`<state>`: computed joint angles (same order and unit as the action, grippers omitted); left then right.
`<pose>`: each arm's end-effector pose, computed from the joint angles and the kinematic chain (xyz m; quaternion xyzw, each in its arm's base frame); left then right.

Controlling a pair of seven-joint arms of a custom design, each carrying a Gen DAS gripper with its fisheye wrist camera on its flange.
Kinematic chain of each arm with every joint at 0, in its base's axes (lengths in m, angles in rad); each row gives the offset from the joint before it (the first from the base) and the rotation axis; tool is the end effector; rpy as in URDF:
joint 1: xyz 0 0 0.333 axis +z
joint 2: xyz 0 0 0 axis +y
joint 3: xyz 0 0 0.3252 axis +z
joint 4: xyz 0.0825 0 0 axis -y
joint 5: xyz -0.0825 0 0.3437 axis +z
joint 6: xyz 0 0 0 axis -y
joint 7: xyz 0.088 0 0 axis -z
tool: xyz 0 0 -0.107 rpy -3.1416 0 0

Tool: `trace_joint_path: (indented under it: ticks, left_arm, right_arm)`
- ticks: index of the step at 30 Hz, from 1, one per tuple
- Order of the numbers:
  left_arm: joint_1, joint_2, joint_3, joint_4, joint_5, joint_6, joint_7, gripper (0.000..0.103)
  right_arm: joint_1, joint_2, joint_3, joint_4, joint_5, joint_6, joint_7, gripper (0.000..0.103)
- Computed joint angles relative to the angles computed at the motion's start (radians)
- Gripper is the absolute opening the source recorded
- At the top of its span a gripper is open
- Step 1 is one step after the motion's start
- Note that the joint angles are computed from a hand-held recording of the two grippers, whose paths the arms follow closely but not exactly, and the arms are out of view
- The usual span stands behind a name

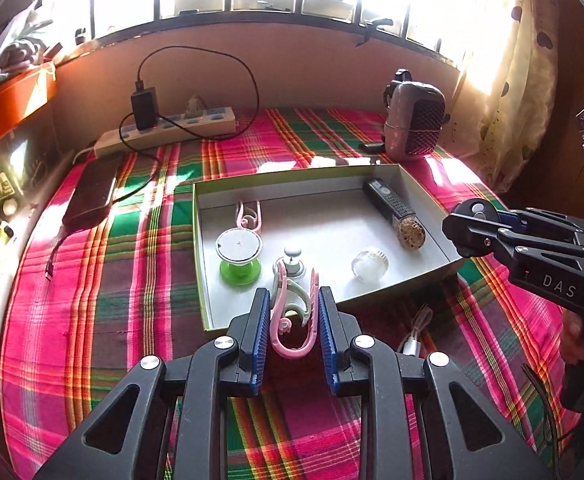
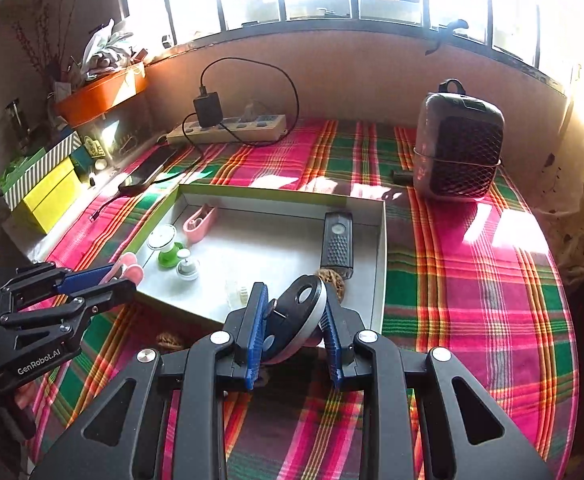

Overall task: Organize objects
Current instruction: 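Lift and carry the black disc device and pink clip in both tools toward the box, then lower the black disc device and pink clip in both tools into the box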

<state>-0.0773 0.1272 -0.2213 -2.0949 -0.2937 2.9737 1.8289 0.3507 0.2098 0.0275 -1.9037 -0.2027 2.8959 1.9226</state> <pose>0.5632 -0.1470 0.4831 -0.5605 0.7392 -0.3229 0.1875 0.5747 0.2397 0.5123 -0.7148 0.5845 -0.2076 0.3230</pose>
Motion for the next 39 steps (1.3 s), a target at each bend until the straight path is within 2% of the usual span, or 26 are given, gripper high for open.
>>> trace_joint_path:
  ticks: [10, 23, 39]
  left_arm:
    - [0.017, 0.057, 0.000, 0.066, 0.025, -0.029, -0.019, 0.022]
    - [0.027, 0.114, -0.004, 0.124, 0.051, -0.066, -0.038, 0.021]
    - [0.038, 0.149, -0.016, 0.159, 0.061, -0.083, -0.037, 0.021]
  right_arm:
    - [-0.001, 0.151, 0.022, 0.228, 0.075, -0.094, -0.104, 0.027]
    - [0.000, 0.346, 0.043, 0.523, 0.173, -0.267, -0.226, 0.027]
    - [0.023, 0.503, 0.036, 0.778, 0.218, -0.417, -0.278, 0.028]
